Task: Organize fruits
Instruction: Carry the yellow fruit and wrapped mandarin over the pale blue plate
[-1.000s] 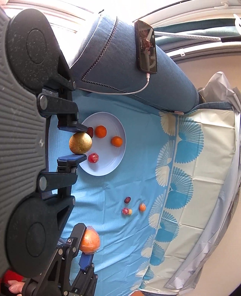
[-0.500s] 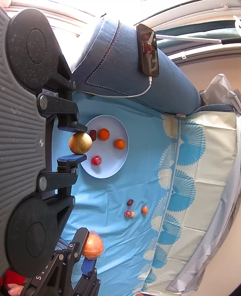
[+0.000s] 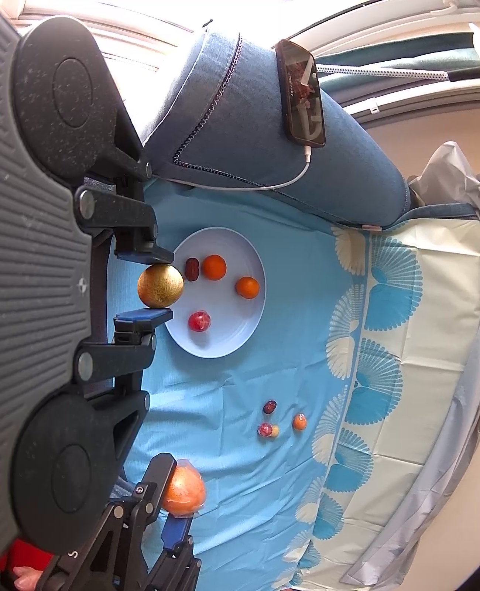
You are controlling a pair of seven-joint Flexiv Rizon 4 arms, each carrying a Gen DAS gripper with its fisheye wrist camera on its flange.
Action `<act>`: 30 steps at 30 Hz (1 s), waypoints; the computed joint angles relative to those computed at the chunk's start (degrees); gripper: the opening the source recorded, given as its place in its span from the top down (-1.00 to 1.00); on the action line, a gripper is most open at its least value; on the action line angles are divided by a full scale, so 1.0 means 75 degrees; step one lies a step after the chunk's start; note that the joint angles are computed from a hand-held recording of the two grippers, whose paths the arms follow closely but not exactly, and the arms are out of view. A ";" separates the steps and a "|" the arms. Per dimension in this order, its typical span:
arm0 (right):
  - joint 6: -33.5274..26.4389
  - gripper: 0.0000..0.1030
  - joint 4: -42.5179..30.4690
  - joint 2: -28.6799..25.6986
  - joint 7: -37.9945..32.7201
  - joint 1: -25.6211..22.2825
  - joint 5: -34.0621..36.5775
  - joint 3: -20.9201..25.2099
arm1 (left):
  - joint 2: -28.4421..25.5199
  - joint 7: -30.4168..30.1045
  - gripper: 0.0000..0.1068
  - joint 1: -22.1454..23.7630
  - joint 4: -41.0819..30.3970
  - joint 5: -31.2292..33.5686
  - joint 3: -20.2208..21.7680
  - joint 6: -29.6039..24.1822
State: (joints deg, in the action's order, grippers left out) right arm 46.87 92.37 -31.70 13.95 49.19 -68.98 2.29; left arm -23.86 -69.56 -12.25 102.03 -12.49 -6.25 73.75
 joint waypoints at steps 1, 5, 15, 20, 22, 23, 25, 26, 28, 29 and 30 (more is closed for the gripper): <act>0.0021 0.21 -0.0009 -0.0014 -0.0026 -0.0019 0.0029 0.0008 | -0.0040 -0.0019 0.49 -0.0011 -0.0049 0.0016 0.0017 -0.0036; 0.0088 0.21 -0.0093 -0.0111 -0.0154 -0.0062 0.0174 0.0001 | -0.0207 -0.0107 0.49 -0.0054 -0.0279 0.0111 0.0093 -0.0232; 0.0451 0.21 -0.0365 -0.0409 -0.0375 -0.0175 0.0462 -0.0199 | -0.0721 -0.0415 0.49 -0.0169 -0.1087 0.0396 0.0278 -0.0633; 0.0661 0.21 -0.0569 -0.0609 -0.0594 -0.0237 0.0660 -0.0331 | -0.1067 -0.0541 0.49 -0.0204 -0.1639 0.0518 0.0337 -0.0917; 0.0729 0.21 -0.0661 -0.0689 -0.0701 -0.0253 0.0733 -0.0390 | -0.1206 -0.0599 0.49 -0.0222 -0.1866 0.0557 0.0361 -0.1029; 0.0764 0.21 -0.0723 -0.0741 -0.0772 -0.0263 0.0776 -0.0418 | -0.1286 -0.0640 0.49 -0.0241 -0.1998 0.0584 0.0382 -0.1094; 0.0849 0.21 -0.0818 -0.0828 -0.0885 -0.0287 0.0868 -0.0472 | -0.1441 -0.0708 0.49 -0.0268 -0.2245 0.0636 0.0417 -0.1212; 0.0901 0.21 -0.0871 -0.0883 -0.0950 -0.0304 0.0921 -0.0499 | -0.1515 -0.0738 0.49 -0.0278 -0.2363 0.0659 0.0431 -0.1278; 0.0974 0.21 -0.0975 -0.0984 -0.1082 -0.0321 0.1035 -0.0553 | -0.1676 -0.0803 0.49 -0.0302 -0.2609 0.0707 0.0464 -0.1422; 0.1014 0.21 -0.1028 -0.1037 -0.1163 -0.0332 0.1091 -0.0580 | -0.1757 -0.0832 0.49 -0.0313 -0.2727 0.0735 0.0482 -0.1490; 0.1049 0.21 -0.1076 -0.1088 -0.1236 -0.0340 0.1143 -0.0612 | -0.1856 -0.0862 0.49 -0.0328 -0.2869 0.0768 0.0504 -0.1568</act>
State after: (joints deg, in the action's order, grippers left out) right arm 54.74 84.30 -39.86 4.68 46.64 -60.40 -2.30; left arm -37.78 -76.03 -14.71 80.51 -6.73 -2.46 61.98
